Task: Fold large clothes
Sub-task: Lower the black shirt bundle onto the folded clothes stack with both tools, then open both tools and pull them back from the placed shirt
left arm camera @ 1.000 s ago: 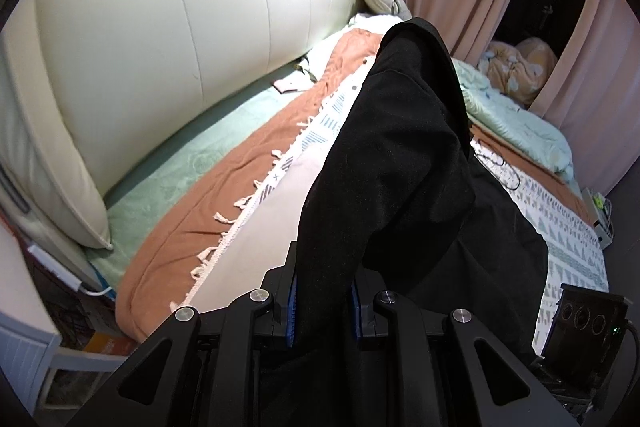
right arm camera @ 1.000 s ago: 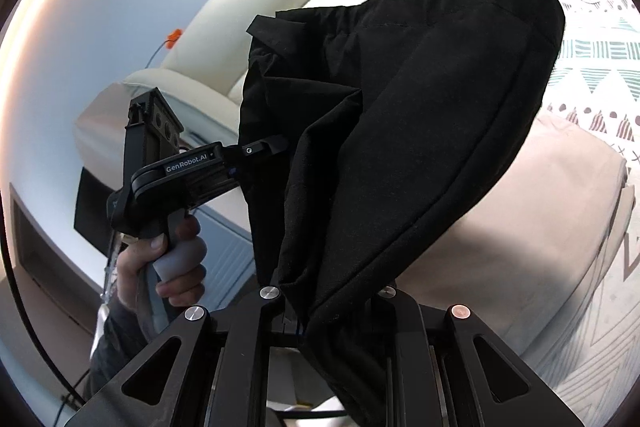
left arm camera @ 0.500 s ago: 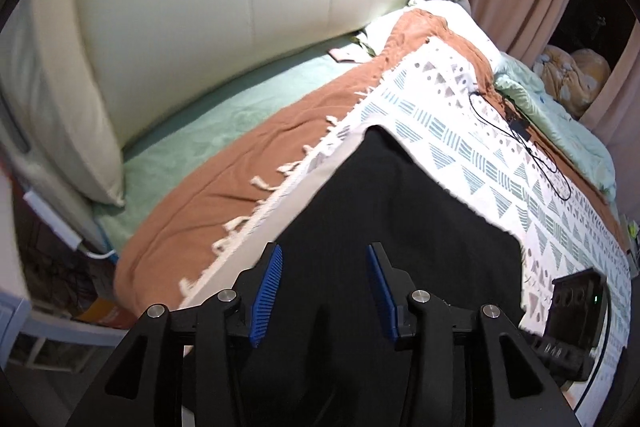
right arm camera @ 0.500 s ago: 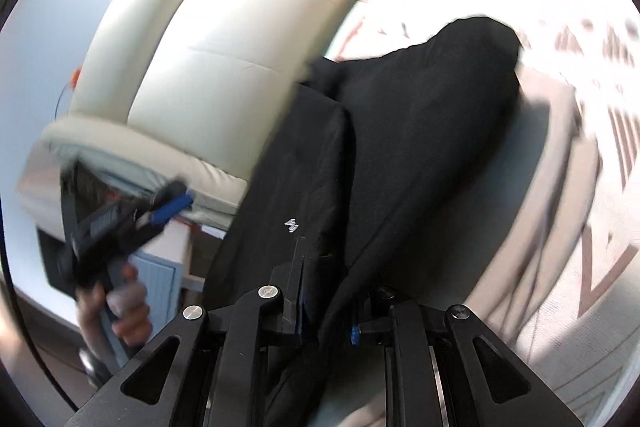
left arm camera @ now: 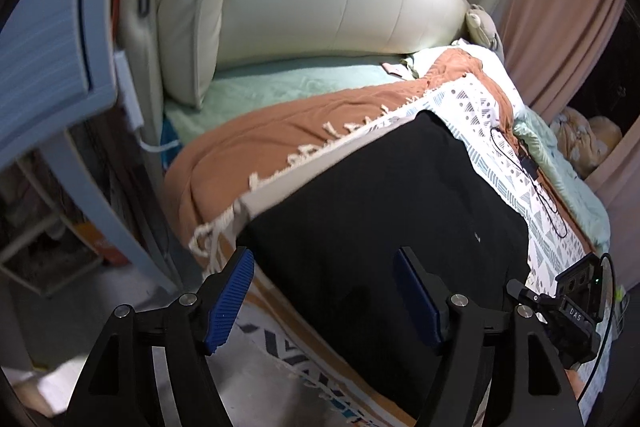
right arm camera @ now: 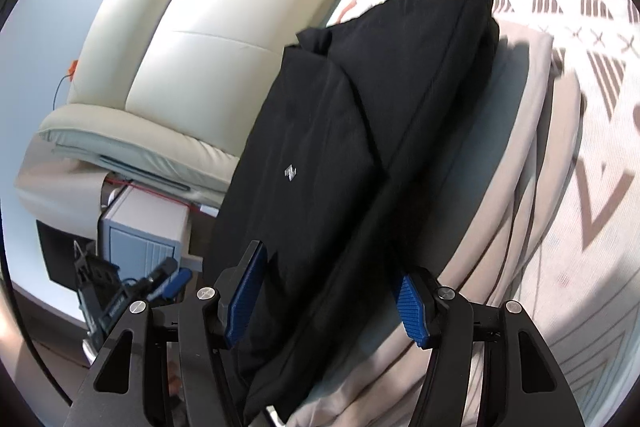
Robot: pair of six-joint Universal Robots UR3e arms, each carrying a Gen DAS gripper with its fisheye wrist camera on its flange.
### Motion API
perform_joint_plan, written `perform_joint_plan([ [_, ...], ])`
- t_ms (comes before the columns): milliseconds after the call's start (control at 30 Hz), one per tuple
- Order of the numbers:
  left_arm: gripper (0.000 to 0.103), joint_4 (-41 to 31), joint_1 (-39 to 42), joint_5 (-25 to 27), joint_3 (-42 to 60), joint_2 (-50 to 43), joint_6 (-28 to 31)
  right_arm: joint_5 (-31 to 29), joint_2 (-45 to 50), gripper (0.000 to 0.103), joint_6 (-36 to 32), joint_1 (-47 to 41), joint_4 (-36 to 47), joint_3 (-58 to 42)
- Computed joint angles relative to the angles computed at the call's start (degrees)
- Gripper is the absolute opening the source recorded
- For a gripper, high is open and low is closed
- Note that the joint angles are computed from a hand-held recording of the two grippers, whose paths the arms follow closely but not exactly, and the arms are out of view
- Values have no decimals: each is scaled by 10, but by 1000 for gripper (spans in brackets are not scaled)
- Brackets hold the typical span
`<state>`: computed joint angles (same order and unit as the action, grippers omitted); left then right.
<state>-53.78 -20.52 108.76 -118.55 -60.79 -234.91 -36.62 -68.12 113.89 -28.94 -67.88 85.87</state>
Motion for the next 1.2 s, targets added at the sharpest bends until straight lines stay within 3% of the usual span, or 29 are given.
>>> perform_joint_plan([
  [200, 74, 104, -4, -47, -90, -1, -61, 4, -10, 61, 18, 36, -39, 31],
  [300, 74, 166, -4, -58, -125, -7, -83, 10, -12, 43, 25, 38, -67, 47],
  [367, 73, 193, -3, -64, -129, -20, -82, 17, -5, 22, 13, 34, -55, 41],
  [433, 66, 204, -10, -59, -117, -41, -74, 25, 1, 17, -8, 29, -26, 26],
  [500, 65, 196, -19, -49, -94, -60, -70, 28, -5, 15, -21, 24, -12, 22],
  [800, 62, 235, 10, -81, -109, -73, -48, 43, -6, 15, -4, 16, -23, 22],
  [1000, 63, 219, -26, -47, -95, -75, -58, 49, -22, 16, 33, 16, -75, 51],
  [1100, 65, 198, -54, -21, -78, -78, -65, 35, -63, 26, 51, 9, -115, 84],
  [1200, 79, 173, -92, 15, -51, -86, -85, 28, -100, 50, 1, -12, -81, 97],
])
